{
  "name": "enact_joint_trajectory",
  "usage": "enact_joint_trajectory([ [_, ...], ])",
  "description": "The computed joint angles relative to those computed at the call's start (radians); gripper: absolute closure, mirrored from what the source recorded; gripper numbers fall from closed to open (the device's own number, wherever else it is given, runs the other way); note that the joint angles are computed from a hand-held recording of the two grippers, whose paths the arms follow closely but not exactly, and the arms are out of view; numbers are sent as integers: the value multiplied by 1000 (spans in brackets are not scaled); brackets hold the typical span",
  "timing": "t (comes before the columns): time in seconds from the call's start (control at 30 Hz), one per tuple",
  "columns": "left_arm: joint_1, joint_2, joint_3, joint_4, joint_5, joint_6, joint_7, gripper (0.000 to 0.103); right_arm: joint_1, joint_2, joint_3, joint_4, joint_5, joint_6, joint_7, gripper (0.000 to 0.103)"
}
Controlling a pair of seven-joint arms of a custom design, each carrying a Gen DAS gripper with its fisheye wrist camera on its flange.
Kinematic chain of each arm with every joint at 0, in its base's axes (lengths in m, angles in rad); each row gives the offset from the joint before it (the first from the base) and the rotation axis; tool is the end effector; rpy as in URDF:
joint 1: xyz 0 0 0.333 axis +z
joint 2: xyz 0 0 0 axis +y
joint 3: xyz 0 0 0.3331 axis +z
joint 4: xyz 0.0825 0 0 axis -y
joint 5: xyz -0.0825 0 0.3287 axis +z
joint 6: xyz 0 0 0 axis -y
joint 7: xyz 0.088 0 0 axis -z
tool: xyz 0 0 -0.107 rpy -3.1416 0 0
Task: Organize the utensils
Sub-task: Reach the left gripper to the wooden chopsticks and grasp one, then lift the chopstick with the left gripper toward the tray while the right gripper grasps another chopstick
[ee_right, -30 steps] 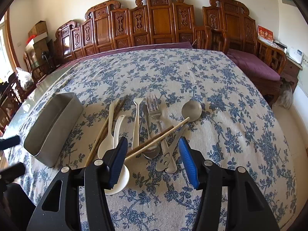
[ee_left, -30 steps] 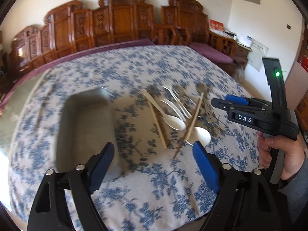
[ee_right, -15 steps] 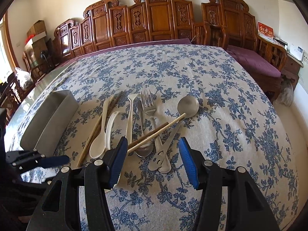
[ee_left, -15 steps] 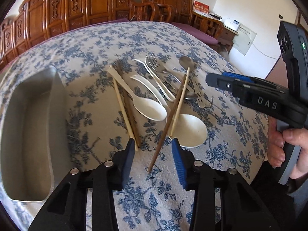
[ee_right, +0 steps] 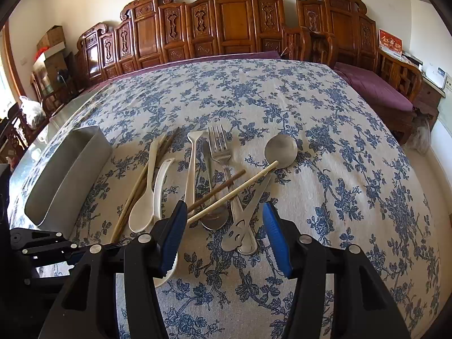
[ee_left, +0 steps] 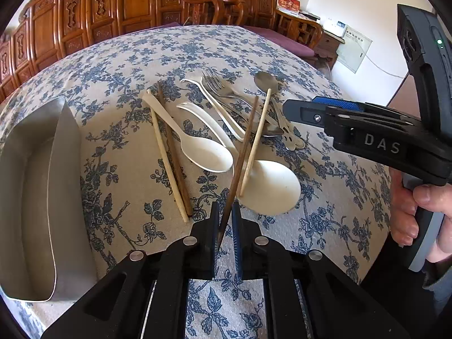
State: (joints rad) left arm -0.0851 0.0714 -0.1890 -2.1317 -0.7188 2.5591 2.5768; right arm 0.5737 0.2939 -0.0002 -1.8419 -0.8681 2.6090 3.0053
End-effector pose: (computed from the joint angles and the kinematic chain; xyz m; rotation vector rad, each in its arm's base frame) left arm 0.5205 -0.1343 0.4597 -1.1776 2.6592 -0.8965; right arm 0.5121 0.3503 0.4600 -1.5887 1.9448 -0.6450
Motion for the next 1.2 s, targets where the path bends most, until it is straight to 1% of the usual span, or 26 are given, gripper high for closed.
enact_joint_trajectory([
  [0.07, 5, -8, 2, -2, -22, -10, 18, 99, 1, 2, 0, 2, 1, -4, 1, 45],
  [0.33, 14, -42, 21, 7, -102, -34, 52, 99, 5, 27, -2, 28, 25, 6, -8, 45],
  [0.43, 14, -56, 28, 5, -134, -21, 73, 99, 6, 45, -6, 47, 44, 22, -13, 45],
  [0.6, 17, -70, 43, 12, -175, -23, 92, 99, 8, 87, -15, 88, 107, 43, -49, 54],
  [0.7, 18, -82, 48, 11, -201, -16, 109, 99, 16, 117, -16, 126, 159, 13, -90, 60],
  [0.83, 15, -97, 55, 10, -235, -14, 135, 99, 38, 154, -26, 179, 207, -56, -134, 62],
  [0.93, 13, -104, 60, 10, -249, -16, 148, 99, 53, 172, -35, 208, 220, -111, -154, 65],
  [1.03, 12, -112, 65, 8, -267, -17, 164, 99, 61, 174, -41, 215, 222, -143, -157, 69],
  [1.13, 10, -123, 69, 3, -289, -15, 180, 99, 68, 165, -46, 207, 211, -163, -142, 77],
  [1.2, 10, -131, 73, -3, -300, -13, 189, 99, 63, 156, -44, 191, 208, -157, -133, 85],
])
